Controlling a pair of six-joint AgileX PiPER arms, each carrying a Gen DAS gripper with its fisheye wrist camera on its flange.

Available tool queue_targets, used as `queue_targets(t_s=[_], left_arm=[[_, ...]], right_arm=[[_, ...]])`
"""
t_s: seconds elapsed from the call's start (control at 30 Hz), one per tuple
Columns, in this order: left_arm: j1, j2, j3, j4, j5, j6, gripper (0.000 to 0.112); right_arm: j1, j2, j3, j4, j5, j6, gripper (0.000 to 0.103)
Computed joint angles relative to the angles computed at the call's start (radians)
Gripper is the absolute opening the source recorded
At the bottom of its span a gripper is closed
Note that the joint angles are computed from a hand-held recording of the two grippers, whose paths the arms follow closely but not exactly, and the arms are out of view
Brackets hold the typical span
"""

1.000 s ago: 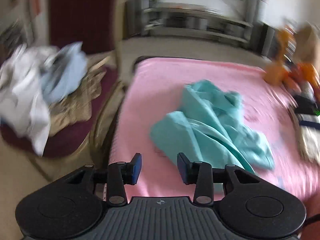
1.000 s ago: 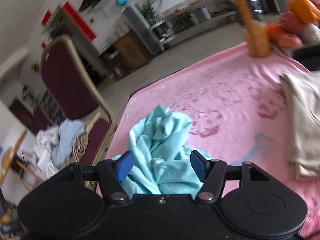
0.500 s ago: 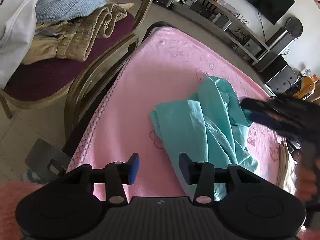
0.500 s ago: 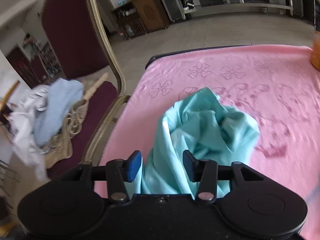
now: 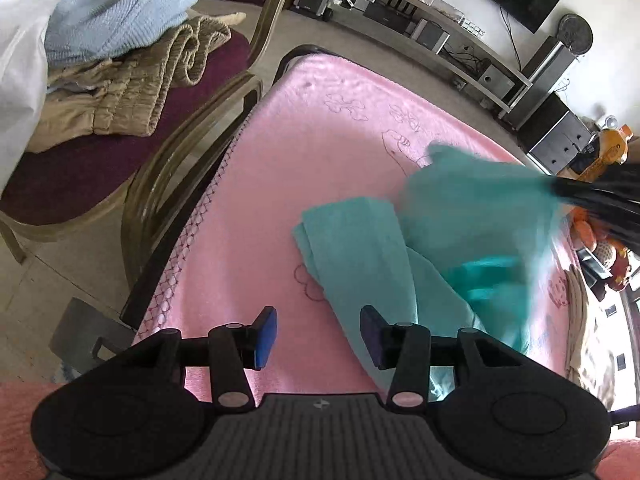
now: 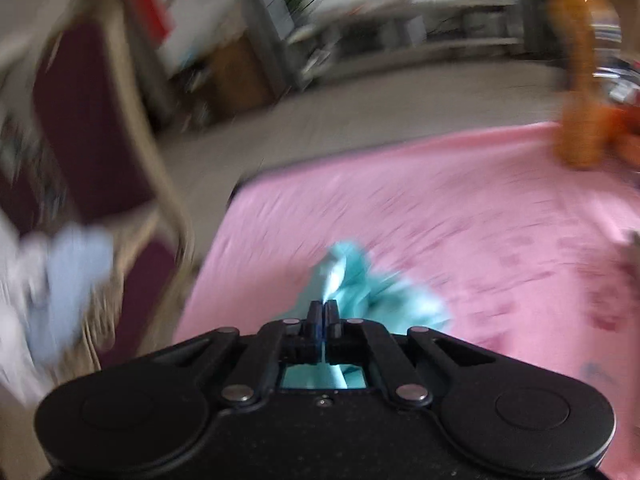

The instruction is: Fold clothes

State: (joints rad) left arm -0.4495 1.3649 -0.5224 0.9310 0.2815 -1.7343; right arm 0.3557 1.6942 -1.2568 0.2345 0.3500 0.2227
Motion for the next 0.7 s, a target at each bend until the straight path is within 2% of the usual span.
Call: queue_targets(t_s=[0.1, 0.2, 0.33, 0.37, 0.4, 0.43, 0.57, 0.63, 0.7], left_arm=[[-0.058, -0.001, -0.008, 0.042, 0.058, -0.044, 0.044], [-0.121, 0.019, -0.031, 0.038, 0.11, -0.034, 0.044], [-0.215, 0.061, -0.088, -0.057, 0.162, 0.07, 0.044], [-0.247, 0.071, -0.104, -0.067, 0.181, 0.082, 0.044], [-0.275, 0.081, -0.117, -0.066, 0.198, 0.085, 0.045], [-0.296, 0.092, -0.129, -0.067, 0.211, 0.082, 0.045], [-0.342, 0.132, -0.174, -0.107, 0.233, 0.084, 0.045], [-0.352, 0.147, -0.191, -0.125, 0.25, 0.074, 0.048], [-0.346, 0.154, -0.206, -0.15, 0.269, 0.086, 0.057]], right_arm=[[-0.188, -0.195, 0.198, 0.212, -0.05, -0.165, 0.001], [-0.406, -0.331, 0.381, 0.429, -0.046, -0.384, 0.001], [-0.703, -0.303, 0.493, 0.608, 0.104, -0.624, 0.007], [-0.758, -0.289, 0.513, 0.663, 0.132, -0.696, 0.013], [-0.8, -0.279, 0.533, 0.713, 0.149, -0.762, 0.017], [-0.834, -0.273, 0.551, 0.774, 0.167, -0.837, 0.026], [-0.891, -0.252, 0.579, 1.008, 0.266, -1.141, 0.039], [-0.886, -0.244, 0.589, 1.06, 0.283, -1.22, 0.041], [-0.894, -0.223, 0.581, 1.075, 0.327, -1.245, 0.042]])
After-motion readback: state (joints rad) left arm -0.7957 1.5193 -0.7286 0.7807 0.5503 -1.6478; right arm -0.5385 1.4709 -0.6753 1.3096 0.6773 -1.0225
